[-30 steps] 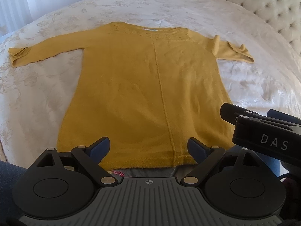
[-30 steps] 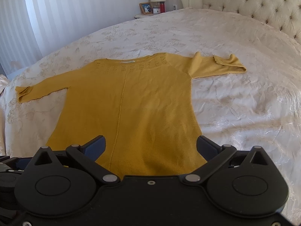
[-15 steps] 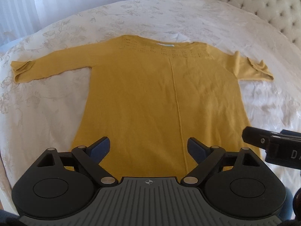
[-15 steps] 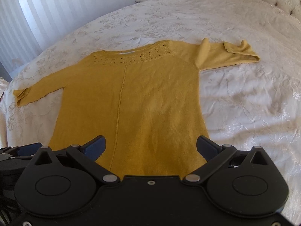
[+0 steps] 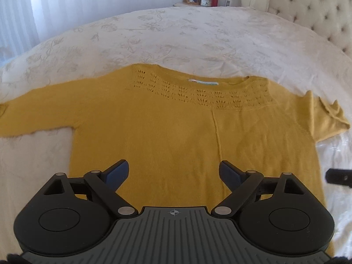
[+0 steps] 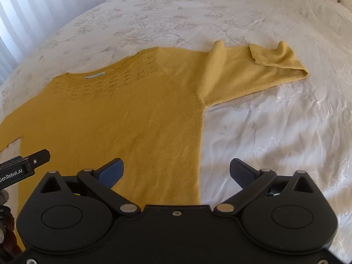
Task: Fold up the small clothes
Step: 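Move the right gripper to a sweater sleeve cuff and close on it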
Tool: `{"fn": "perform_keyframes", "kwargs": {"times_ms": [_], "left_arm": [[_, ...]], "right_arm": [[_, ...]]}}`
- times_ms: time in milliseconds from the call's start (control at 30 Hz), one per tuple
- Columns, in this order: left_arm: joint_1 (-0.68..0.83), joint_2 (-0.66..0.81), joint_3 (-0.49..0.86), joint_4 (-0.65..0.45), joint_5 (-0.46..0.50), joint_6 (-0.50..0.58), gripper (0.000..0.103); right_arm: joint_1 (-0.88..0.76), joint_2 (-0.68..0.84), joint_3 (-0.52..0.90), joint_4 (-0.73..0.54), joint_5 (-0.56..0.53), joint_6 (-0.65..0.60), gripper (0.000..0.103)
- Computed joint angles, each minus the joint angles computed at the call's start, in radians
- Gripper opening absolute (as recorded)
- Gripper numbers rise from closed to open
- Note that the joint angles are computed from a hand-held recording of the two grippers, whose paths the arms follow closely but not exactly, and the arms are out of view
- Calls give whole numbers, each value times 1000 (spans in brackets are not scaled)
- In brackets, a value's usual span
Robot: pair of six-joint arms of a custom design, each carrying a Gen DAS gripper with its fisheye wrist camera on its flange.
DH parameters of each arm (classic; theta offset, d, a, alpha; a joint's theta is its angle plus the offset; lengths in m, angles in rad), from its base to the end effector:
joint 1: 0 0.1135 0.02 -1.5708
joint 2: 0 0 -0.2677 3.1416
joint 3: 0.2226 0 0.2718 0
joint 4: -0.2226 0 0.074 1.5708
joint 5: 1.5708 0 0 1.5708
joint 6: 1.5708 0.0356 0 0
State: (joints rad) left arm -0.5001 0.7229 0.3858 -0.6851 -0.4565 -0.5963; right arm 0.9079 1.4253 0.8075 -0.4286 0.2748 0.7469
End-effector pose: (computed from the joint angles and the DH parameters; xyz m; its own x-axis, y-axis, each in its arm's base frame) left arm 0.1344 -0.0555 0.1691 -0.7480 -0.1657 -0.6427 -0.2313 0.9727 0.0184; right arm 0.1838 0.2197 0.1800 -0.8495 -0.0255 -0.5270 -0.1334 0.9768 0.1678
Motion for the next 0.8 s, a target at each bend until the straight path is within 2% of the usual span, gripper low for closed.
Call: {"fn": "perform_keyframes", "kwargs": {"times_ms": [100,233,367,467,533,600,633,667,700,800], "left_arm": [[29,102,-46,172,-22,104,90],[91,208,-113,377,34,208,90],[74,193,-213,530,9,253,93],[58,167,-272,614,-11,257,95],[47,160,-320,696,-29,261,95],[35,144,-354,742,-42,264,95],[46,160,-359,770,-32,270,95],[47,159,-360,772,-31,267,95],[40,175,-362,790,-38,263,95],[17,186,-366,802,-66,248,95]], "right_arm": [[-50,61,-14,102,17,-90,102],[-65,139,-42,234,75,-227,101],[-76,195,-72,317,61,-328,91],[-96,202,-138,405,13,-341,92],[-120,191,-169,426,-32,-319,95],[-160,158,-192,429,-93,-341,94],[-170,135,-199,419,-93,-351,84],[-179,104,-205,406,-72,-360,68],[-192,74,-212,399,-48,-370,64],[-251,13,-221,400,39,-414,63]]}}
